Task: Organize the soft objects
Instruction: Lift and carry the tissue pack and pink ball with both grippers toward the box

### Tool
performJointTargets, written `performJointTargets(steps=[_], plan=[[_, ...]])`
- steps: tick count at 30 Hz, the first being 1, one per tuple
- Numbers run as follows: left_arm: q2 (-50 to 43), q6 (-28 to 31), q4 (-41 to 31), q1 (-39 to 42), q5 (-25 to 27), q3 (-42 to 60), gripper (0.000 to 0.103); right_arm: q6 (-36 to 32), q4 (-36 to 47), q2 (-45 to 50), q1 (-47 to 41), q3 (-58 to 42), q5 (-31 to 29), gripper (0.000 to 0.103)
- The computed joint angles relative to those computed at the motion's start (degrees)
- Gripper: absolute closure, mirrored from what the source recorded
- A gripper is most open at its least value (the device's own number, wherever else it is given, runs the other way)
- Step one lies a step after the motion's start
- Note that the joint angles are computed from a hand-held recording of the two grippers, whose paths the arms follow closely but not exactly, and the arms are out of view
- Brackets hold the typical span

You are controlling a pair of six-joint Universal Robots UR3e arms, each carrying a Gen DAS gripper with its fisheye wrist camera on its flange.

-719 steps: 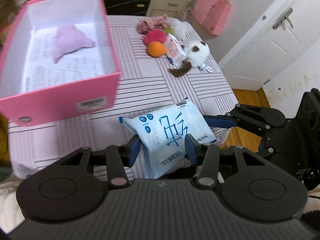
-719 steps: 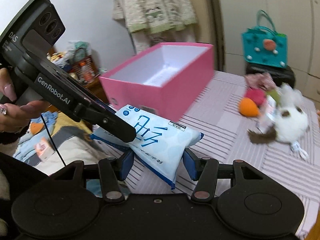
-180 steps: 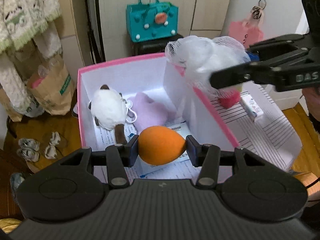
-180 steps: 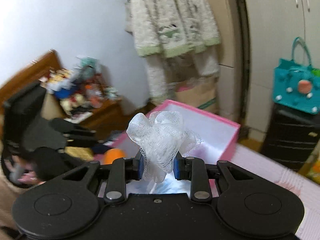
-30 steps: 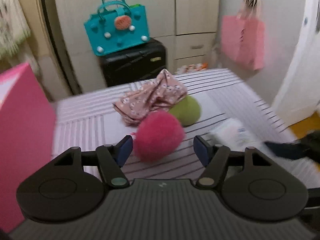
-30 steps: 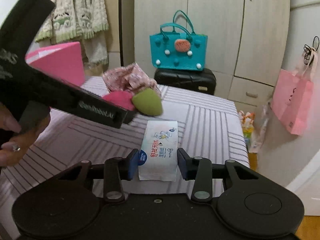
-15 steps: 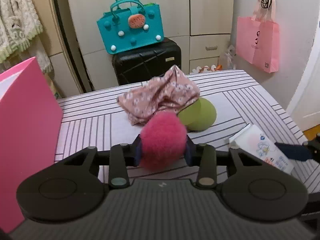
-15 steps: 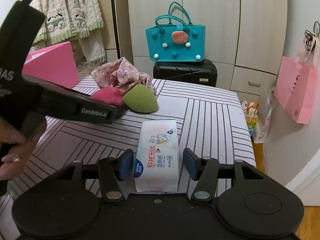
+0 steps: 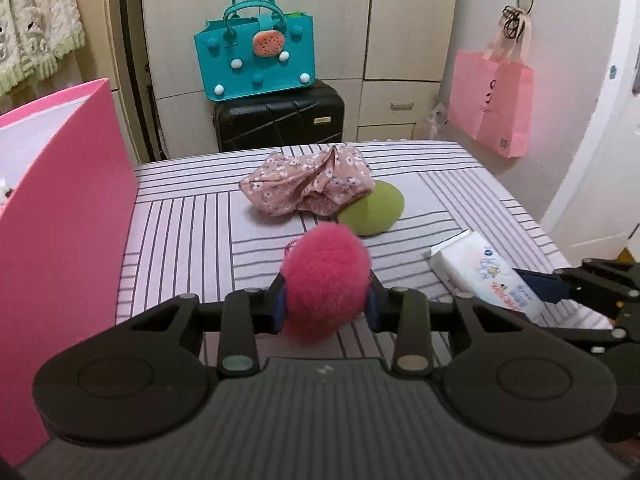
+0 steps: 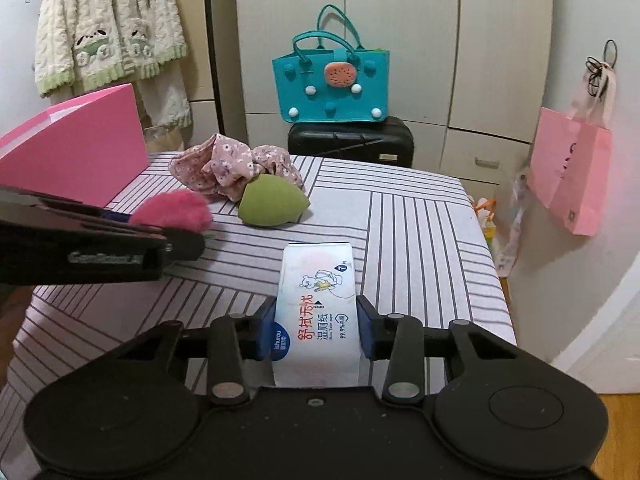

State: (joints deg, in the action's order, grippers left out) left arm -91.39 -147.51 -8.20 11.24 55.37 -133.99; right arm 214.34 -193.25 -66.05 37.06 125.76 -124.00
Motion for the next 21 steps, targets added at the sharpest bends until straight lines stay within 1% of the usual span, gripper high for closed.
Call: performJointTargets(steps=[4,7,9,11,17,20,21], plan=[[5.21,3.57,-5.76,4.2,-4.65,-2.33,0.068,4.05,2.24,-0.38,1.93,-0.33,-1.76,0.058],[8.48,5.49,-8.91,6.35,-6.69,-3.97,0.068,7.74,3.36,-1.32,3.03,0.41,-2.57,0.058],[11.33,7.71,-12.55,7.97,-7.9,-5.0,0.068,11.05,4.81,-2.01,4.0,0.51,-3.35,0.058],[14.39,10.74,-17.9,9.94,-9.48,-5.64,0.068,13.74,5.07,-2.27,5.18,0.78,-4.36,0.058],[24.18,19.9,-33.8,15.04,-12.28,-6.56,0.068,18.38,4.39,-2.71,7.1,2.03,-4.2,0.058],[28.51,24.5,-43.03,17.17,-12.83,-5.41,0.068,19.76,4.19,-3.77,7.36,2.83,-3.18,0.058],[29.41,25.28,-44.96,17.48,-12.55,-5.04,0.068,19.81,3.45,-4.12,7.18,3.36,-2.27,0.058]])
